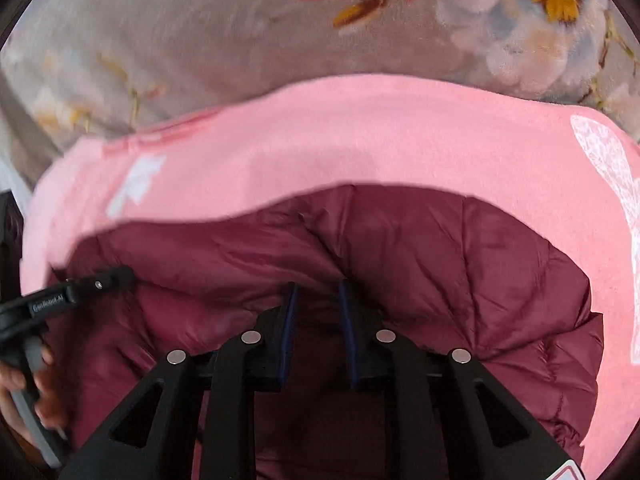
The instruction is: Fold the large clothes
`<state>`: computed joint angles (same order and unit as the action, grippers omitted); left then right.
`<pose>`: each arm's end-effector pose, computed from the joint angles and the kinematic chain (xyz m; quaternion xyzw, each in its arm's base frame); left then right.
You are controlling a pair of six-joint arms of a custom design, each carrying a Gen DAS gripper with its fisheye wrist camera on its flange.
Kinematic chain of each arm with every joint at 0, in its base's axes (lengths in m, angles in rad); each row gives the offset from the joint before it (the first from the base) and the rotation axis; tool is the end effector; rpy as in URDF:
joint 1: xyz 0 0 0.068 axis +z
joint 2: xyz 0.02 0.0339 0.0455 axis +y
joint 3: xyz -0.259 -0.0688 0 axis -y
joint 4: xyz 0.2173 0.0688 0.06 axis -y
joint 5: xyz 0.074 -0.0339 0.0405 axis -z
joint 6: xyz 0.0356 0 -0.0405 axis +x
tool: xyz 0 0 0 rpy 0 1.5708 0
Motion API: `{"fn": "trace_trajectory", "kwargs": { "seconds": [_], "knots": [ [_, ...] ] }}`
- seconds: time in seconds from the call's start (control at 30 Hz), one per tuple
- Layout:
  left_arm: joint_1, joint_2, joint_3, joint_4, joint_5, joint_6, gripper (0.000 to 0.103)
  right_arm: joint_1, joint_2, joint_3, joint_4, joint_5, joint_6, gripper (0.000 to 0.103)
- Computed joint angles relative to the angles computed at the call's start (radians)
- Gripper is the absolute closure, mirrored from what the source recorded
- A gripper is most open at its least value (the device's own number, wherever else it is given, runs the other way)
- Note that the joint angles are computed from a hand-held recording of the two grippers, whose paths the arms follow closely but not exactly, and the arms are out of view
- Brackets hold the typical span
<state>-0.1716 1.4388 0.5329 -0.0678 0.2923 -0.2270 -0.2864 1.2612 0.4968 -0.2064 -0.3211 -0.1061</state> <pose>0.2229 -0.0490 0.1469 0.0166 0.9464 -0.1940 0.2577 0.1953 -0.0458 0.1641 0.0379 0.9435 0.0929 0.3159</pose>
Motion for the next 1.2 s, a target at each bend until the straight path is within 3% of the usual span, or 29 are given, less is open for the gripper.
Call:
{"fn": "trace_trajectory", "kwargs": {
  "seconds": [0.1,0.2,0.3,0.7,1.2],
  "knots": [
    [0.0,-0.009,-0.074,0.116,-0.007,0.0,0.077,0.009,-0.006,-0.042,0.058,0.017,-0.02,0.088],
    [-0.034,-0.011,-0.138,0.23,-0.059,0.007,0.077,0.105,-0.022,-0.119,0.19,0.136,-0.007,0.088],
    [-0.071,-0.017,-0.173,0.287,-0.113,0.005,0.077,0.109,-0.008,-0.138,0.235,0.172,-0.017,0.088],
    [-0.131,-0.022,-0.168,0.285,-0.202,0.009,0.074,0.132,0.009,-0.148,0.272,0.2,-0.014,0.087],
    [-0.143,-0.007,-0.168,0.3,-0.212,0.021,0.068,0.132,0.019,-0.148,0.283,0.205,-0.017,0.086]
  ]
}}
